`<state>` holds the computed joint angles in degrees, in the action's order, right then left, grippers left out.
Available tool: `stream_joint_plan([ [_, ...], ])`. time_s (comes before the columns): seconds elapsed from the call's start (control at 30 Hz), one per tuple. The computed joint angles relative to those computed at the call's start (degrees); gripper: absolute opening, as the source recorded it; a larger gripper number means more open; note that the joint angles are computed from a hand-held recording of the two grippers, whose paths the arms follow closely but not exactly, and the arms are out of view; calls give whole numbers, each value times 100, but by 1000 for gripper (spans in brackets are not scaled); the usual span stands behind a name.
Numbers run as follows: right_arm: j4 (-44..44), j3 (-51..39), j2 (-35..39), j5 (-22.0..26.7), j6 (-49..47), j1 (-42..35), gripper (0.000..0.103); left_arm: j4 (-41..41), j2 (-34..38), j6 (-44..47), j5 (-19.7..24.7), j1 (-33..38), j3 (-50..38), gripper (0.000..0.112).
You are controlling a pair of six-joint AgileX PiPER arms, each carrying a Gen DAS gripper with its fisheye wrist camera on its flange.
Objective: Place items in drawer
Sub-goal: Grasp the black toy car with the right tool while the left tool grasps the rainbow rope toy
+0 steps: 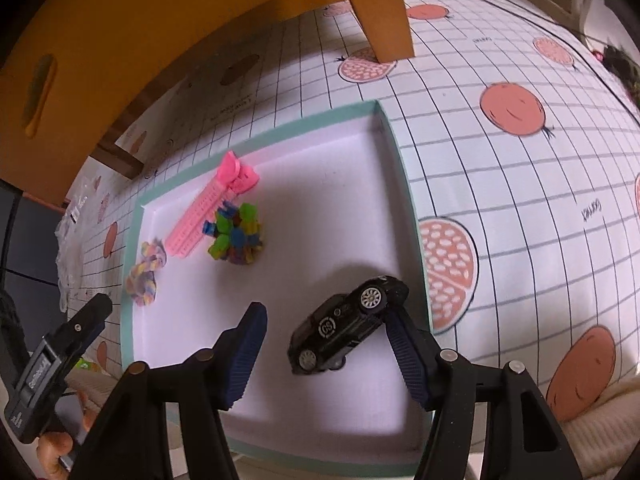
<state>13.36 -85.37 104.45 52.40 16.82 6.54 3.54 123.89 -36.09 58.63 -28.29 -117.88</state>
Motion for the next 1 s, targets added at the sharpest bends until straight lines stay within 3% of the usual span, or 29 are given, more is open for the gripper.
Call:
stream_joint_plan([
  [0.13, -96, -121, 87, -29, -26, 96, 64, 23, 23, 0, 10, -12, -34, 98],
  [0.33, -345, -199, 148, -80, -201, 312, 55, 113, 6, -56, -90, -23, 4, 98],
  [0.5, -470, -89, 118, -153, -278, 389, 38, 249, 74, 24, -84, -48, -121, 97],
  [0.73, -308, 130, 42, -309, -372, 316, 32, 717, 495, 337, 266, -191, -889, 97],
  [0.83, -140, 210, 9, -382, -437, 249, 32, 730, 783, 608, 584, -227, -1340, 76],
  [1.0, 20, 299, -40, -431, -483, 182, 32, 644, 1114, 837, 867, -239, -1776, 70],
])
